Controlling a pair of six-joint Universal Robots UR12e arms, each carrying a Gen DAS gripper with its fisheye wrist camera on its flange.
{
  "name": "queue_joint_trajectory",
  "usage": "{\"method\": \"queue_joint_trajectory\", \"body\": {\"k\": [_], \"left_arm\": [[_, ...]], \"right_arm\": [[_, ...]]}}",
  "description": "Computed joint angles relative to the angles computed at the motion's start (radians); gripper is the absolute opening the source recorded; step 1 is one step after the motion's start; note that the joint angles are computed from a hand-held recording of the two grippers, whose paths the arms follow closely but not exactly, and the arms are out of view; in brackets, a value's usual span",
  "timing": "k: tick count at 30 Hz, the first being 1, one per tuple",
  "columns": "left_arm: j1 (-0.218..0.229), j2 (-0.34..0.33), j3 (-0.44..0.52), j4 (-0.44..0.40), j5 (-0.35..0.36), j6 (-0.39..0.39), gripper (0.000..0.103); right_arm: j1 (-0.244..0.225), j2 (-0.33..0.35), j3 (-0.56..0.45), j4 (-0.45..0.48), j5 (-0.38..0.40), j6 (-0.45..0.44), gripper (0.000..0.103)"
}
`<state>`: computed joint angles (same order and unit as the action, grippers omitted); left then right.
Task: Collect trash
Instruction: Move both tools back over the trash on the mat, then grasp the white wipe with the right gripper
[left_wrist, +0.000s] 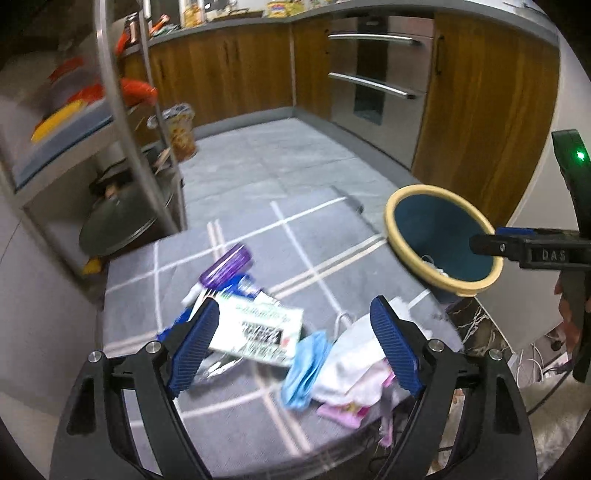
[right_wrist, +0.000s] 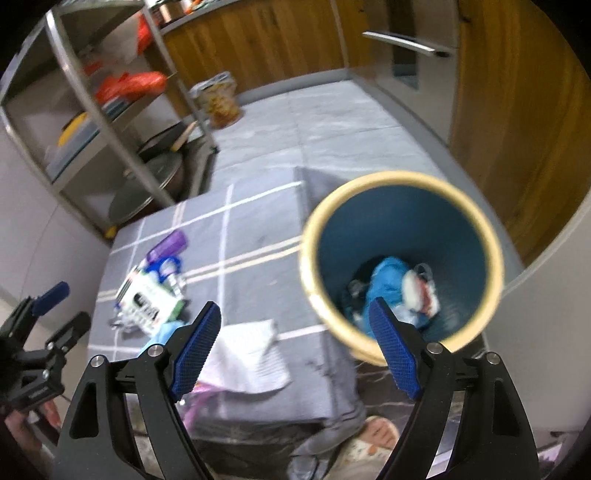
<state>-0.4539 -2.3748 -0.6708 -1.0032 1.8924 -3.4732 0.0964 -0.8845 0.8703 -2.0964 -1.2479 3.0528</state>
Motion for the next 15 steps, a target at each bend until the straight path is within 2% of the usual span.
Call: {"method": "queue_joint_trajectory", "body": {"k": [5,8,10,15], "left_arm": [[0.008,0.027,-0.05,-0.012,0.003,-0.024,0.083],[0.01,0.032,-0.06,-0.037,0.006,-0.032,0.082],[0.013,0.033,-0.064,-0.047,0.003,-0.04,0.082],[0.015,0.03,-0.06,-0.054,-0.008,-0.054,0.082]], "right_arm": [[0.021,0.007,-0.007,0.06,0.028,-0.057,0.083],[0.033,0.004,0.001,0.104,0.065,-0.128,0.083],[0.044,0.003,0.002,0.134,0.059,-0.184,0.082],[0.067,0.009,-0.002,0.212,0.04,-0.278,0.071]]}}
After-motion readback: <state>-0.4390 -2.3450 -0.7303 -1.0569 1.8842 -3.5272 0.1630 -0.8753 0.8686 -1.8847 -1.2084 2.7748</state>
